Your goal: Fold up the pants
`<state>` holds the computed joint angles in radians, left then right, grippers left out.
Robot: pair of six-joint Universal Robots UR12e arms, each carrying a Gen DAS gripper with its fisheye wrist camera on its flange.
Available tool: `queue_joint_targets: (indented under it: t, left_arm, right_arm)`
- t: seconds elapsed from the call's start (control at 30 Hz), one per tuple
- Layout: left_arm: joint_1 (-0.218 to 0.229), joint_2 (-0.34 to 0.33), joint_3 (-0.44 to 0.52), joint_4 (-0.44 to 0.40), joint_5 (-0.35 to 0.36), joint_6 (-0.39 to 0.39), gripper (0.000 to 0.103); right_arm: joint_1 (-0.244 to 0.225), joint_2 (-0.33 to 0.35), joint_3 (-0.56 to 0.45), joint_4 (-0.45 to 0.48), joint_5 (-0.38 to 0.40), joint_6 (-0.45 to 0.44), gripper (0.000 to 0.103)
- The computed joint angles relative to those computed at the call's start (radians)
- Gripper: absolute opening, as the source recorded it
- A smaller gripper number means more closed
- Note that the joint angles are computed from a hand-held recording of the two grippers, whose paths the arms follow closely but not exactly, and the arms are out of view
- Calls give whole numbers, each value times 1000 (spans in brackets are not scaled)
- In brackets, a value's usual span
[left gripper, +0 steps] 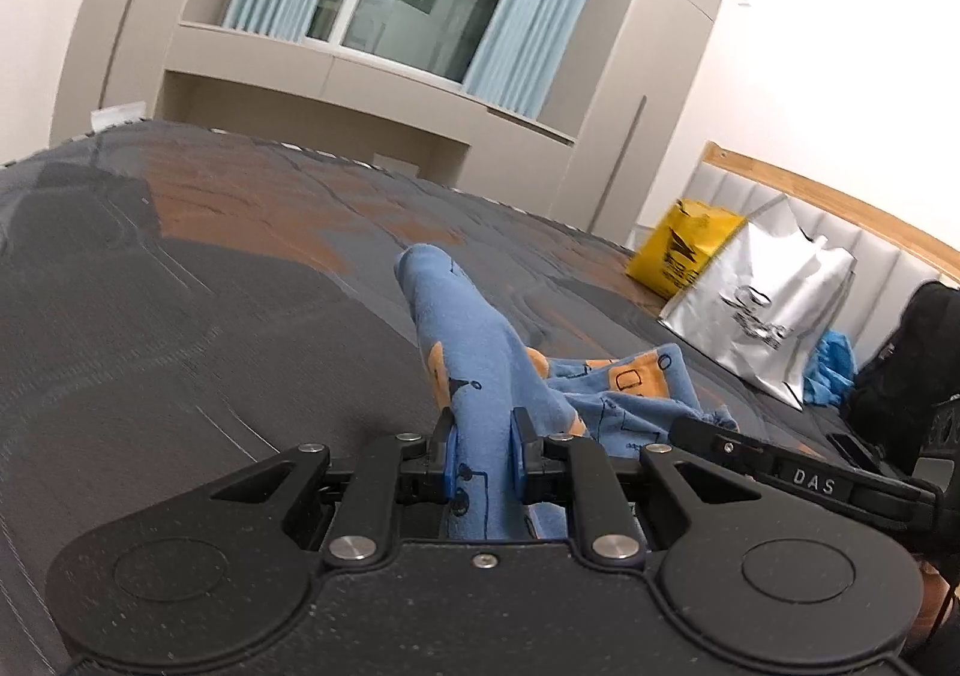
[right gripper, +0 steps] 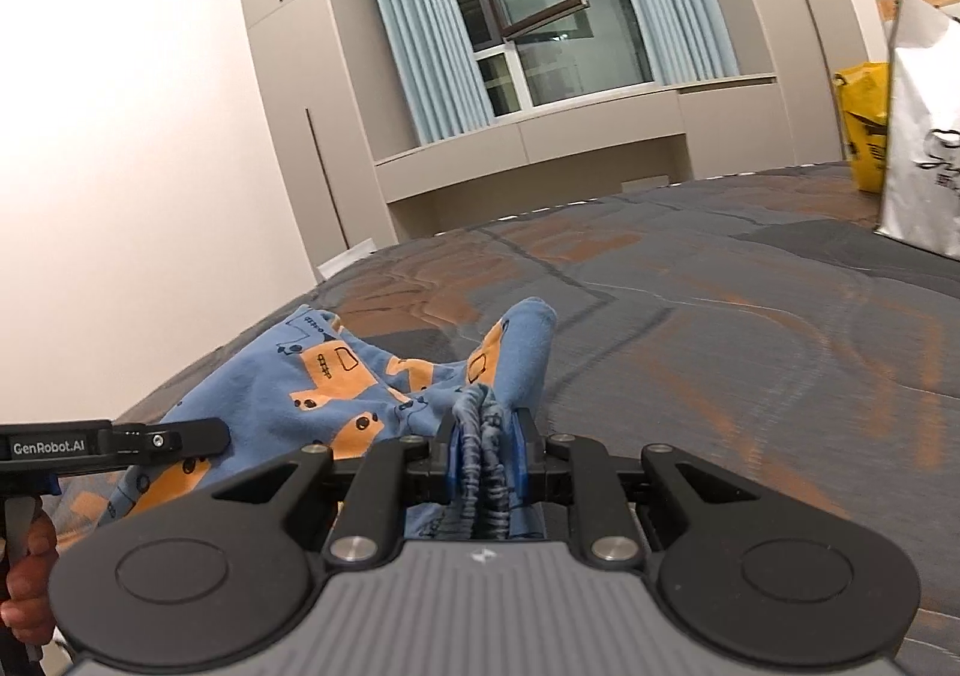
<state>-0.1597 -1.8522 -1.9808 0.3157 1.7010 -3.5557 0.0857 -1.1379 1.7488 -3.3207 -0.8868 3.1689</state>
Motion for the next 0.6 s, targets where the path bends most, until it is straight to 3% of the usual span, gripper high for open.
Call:
queue_joint_targets:
  t: [0.33,0.6]
  left_arm:
    - [92,31,-26,1,52,14,18]
    - [159,34,-33,-34,40,-20,18]
  right_arm:
    - [73,92,-151,45,49,-8,19]
    - [129,162,-276,140,44,-56,19]
